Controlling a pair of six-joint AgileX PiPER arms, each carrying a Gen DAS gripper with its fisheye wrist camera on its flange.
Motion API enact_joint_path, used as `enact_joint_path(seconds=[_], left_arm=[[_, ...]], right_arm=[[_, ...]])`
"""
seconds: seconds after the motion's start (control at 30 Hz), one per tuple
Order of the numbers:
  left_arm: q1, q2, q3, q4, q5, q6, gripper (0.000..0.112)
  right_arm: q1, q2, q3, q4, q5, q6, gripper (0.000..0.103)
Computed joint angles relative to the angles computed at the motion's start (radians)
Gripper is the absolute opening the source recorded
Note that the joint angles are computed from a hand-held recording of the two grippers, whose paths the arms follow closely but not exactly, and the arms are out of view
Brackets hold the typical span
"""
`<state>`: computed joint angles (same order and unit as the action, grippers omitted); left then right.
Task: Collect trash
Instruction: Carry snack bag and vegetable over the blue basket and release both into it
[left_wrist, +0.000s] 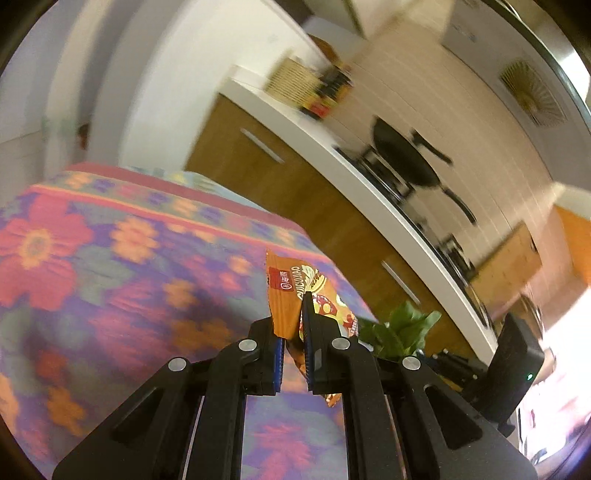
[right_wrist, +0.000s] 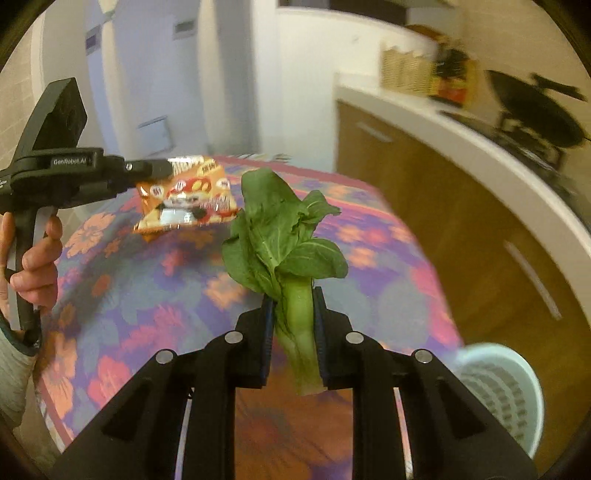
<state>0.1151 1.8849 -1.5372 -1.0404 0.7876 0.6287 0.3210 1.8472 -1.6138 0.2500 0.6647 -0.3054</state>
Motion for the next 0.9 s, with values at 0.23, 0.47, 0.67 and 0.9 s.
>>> enact_joint_path(seconds=[0.23, 0.47, 0.67, 0.9], left_arm=[[-0.242, -0.017, -0.033, 0.126, -0.072, -0.081, 0.007], [-0.441, 0.049, -0.157, 0.276, -0.098, -0.209, 0.007], [-0.567, 0.150, -0.295, 0.425, -0.091, -0.351, 0.007], [-0.662, 0.316, -0.524, 0.569, -0.014, -0.500, 0.007]], right_arm=[[-0.156, -0.213, 0.293, 0.071, -0.088, -0.056, 0.017], [-0.357, -0.288, 0.442, 0.167, -0.086, -0.113, 0.017], [-0.528, -0.279, 0.498, 0.276, -0.032, -0.164, 0.017], [-0.604, -0.254, 0.533, 0.359, -0.023, -0.210, 0.017]])
